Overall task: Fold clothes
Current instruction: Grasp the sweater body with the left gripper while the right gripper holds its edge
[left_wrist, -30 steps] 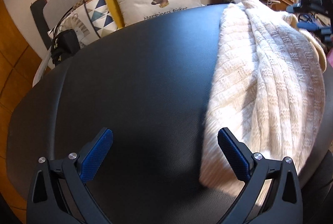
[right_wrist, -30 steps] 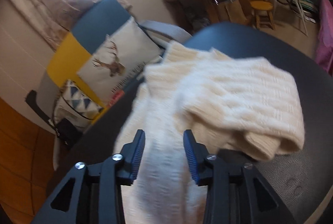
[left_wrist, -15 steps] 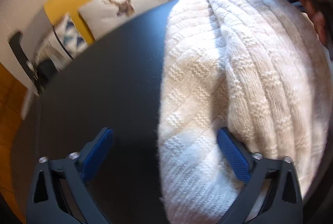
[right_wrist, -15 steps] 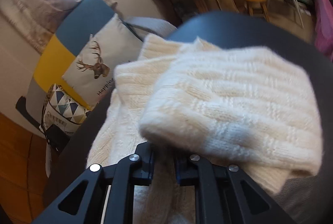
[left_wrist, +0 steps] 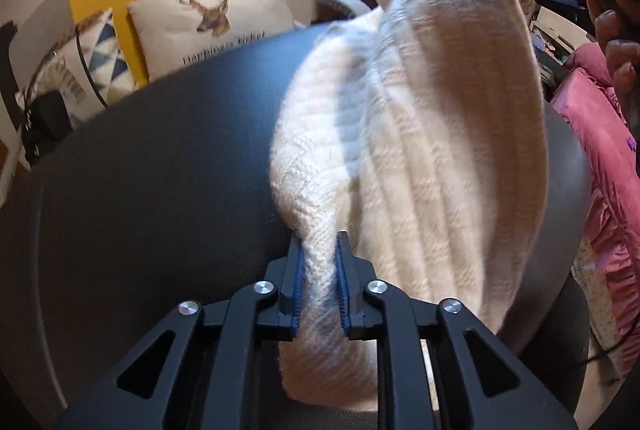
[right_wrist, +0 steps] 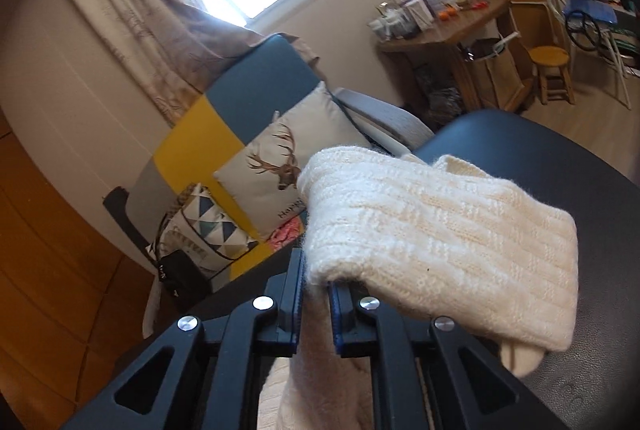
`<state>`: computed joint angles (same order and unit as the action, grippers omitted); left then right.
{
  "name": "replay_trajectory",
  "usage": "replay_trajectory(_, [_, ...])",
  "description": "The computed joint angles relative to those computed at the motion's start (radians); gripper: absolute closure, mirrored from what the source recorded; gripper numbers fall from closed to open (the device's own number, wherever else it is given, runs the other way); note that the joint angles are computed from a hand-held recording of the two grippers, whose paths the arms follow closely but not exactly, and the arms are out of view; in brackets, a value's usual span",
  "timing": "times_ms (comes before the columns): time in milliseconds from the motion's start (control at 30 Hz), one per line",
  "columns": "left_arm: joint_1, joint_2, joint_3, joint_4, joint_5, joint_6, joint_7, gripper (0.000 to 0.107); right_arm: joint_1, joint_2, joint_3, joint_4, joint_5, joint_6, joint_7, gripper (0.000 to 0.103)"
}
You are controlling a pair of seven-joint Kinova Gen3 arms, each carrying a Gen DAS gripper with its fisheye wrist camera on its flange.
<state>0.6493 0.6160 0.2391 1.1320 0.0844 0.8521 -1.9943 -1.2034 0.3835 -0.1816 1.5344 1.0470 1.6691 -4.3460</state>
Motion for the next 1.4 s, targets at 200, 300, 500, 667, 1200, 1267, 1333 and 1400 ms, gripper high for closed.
replay_trajectory(200, [0.012, -0.039, 0.022, 0.118, 0.001, -0.145, -0.075, 0.024, 0.012, -0.005, -0.022, 0.029, 0.003, -0.036, -0.036, 0.093])
replay_trajectory(300, [0.037, -0.002, 0.013, 0.094, -0.034, -0.109, -0.070, 0.024, 0.014, -0.008, -0.029, 0.065, -0.004, -0.068, -0.077, 0.093])
replay_trajectory(500, [-0.060, 0.052, 0.100, 0.056, 0.094, 0.008, -0.170, 0.024, 0.013, -0.005, -0.037, 0.122, 0.012, -0.113, -0.146, 0.093])
replay_trajectory(667, [-0.084, 0.004, 0.100, 0.191, 0.133, -0.114, -0.282, 0.022, 0.014, -0.001, -0.041, 0.136, 0.019, -0.115, -0.154, 0.093])
replay_trajectory(1200, [-0.232, -0.068, 0.176, 0.098, 0.379, 0.085, -0.377, 0.096, -0.069, -0.001, -0.009, 0.067, 0.059, 0.043, -0.123, 0.095])
replay_trajectory(1267, [-0.262, -0.074, 0.176, 0.057, 0.446, 0.134, -0.394, 0.096, -0.088, -0.007, 0.011, 0.033, 0.087, 0.072, -0.065, 0.096])
replay_trajectory(1333, [-0.296, -0.097, 0.180, 0.051, 0.513, 0.167, -0.425, 0.096, -0.094, -0.010, 0.013, -0.015, 0.117, 0.110, 0.015, 0.096])
replay_trajectory(1400, [-0.328, -0.111, 0.182, 0.032, 0.575, 0.214, -0.459, 0.096, -0.060, 0.010, -0.045, -0.086, 0.176, 0.187, 0.096, 0.096])
